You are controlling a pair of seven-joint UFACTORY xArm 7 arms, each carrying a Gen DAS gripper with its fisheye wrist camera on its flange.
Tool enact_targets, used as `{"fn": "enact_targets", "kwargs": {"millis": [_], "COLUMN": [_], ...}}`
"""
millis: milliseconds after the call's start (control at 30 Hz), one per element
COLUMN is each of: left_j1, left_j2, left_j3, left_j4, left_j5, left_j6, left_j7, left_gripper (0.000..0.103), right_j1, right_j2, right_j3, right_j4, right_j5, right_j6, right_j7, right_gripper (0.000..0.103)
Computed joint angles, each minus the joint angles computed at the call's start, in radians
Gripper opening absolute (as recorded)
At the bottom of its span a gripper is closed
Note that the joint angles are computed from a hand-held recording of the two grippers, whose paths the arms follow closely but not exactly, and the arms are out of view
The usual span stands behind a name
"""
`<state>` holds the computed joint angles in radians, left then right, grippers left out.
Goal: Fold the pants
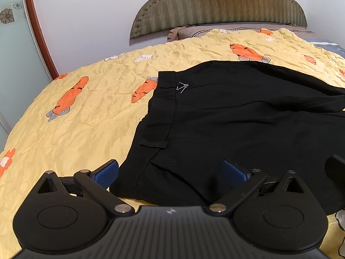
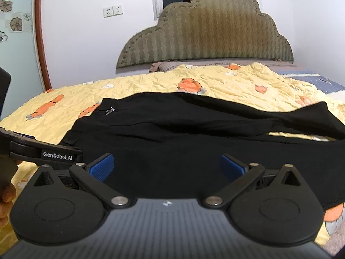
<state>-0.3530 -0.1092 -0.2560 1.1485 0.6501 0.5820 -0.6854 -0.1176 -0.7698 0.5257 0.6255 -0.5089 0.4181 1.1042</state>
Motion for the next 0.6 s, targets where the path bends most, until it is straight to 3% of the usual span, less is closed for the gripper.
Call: {"fn": "enact_targets", "kwargs": {"millis": [200, 600], "left_j1": [-0.002, -0.027], "left_j2": [0.018, 0.089], "left_j3": [0.003, 0.029], "left_j4": [0.017, 0.104], "left_j5": [0.013, 0.053], "left_j6": [0.008, 0.039], "left_j7": [0.002, -0.008], "left_gripper": [0.103, 0.103], "right_j1": [-0.051, -0.190], "right_j2": [-0.001, 0.102], "right_j3": [-0.009, -0.011], "right_j4": [-0.005, 0.114], "right_j5": [-0.038, -0.092], "right_j6": [-0.112, -0.154], "right_j7": [-0.034, -0.186], "right_gripper": [0.103, 0.103]}}
